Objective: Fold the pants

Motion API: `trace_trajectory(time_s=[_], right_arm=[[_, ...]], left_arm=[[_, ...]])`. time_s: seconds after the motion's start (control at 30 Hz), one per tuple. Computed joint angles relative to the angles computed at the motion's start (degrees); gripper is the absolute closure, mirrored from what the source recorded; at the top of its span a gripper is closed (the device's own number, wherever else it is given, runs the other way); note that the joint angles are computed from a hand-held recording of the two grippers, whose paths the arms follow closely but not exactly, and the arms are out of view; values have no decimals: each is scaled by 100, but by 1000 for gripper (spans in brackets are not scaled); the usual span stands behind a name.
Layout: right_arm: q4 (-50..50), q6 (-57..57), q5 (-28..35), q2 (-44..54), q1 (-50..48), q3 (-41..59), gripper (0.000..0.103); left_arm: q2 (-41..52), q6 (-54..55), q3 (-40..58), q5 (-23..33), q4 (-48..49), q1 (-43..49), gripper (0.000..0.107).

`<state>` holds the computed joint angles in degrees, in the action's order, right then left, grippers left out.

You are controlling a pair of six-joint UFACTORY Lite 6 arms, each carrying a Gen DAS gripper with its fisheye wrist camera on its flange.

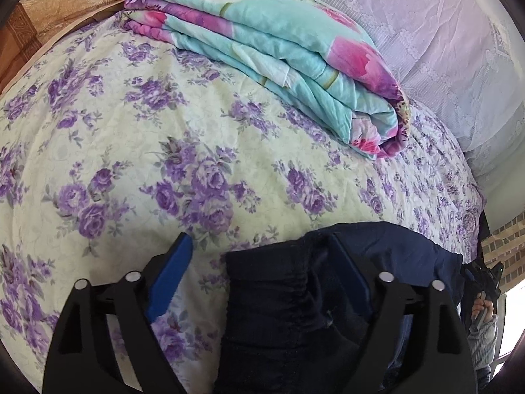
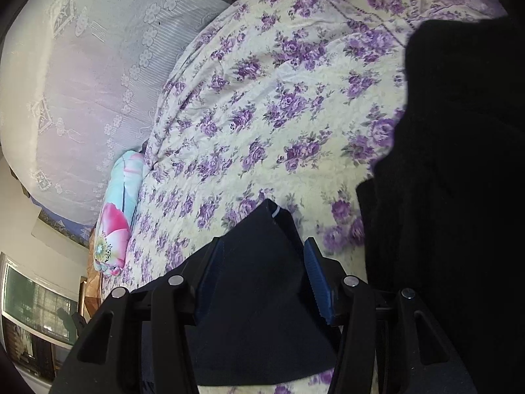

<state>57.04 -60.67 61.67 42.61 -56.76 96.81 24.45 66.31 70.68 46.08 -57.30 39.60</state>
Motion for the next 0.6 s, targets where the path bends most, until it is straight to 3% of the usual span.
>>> trace_trajectory(time_s=[0.13, 0.27, 0.3, 0.33, 0.4, 0.47, 0.6], right_arm=[[-191, 451, -194, 613, 403, 799, 51], [-417, 678, -143, 1056, 692, 1342, 53], [-394, 540, -255, 933, 742, 1141, 57], [-312, 329, -255, 830, 754, 973, 77], [-202, 16, -366, 520, 753, 527, 98], [-86, -283, -564, 125, 730, 22, 99], [171, -470, -554, -605, 480, -661, 100]], left_arm=[[-75, 137, -119, -130, 32, -228, 22], [-138, 192, -185, 45, 60, -211, 39], [-145, 170, -194, 20, 64, -196, 44], [-125, 156, -179, 27, 69, -153, 46], [-76, 147, -146, 81, 34, -8, 61], [-25, 269, -112, 322, -76, 167, 62], [-461, 497, -430, 162, -191, 134, 63]])
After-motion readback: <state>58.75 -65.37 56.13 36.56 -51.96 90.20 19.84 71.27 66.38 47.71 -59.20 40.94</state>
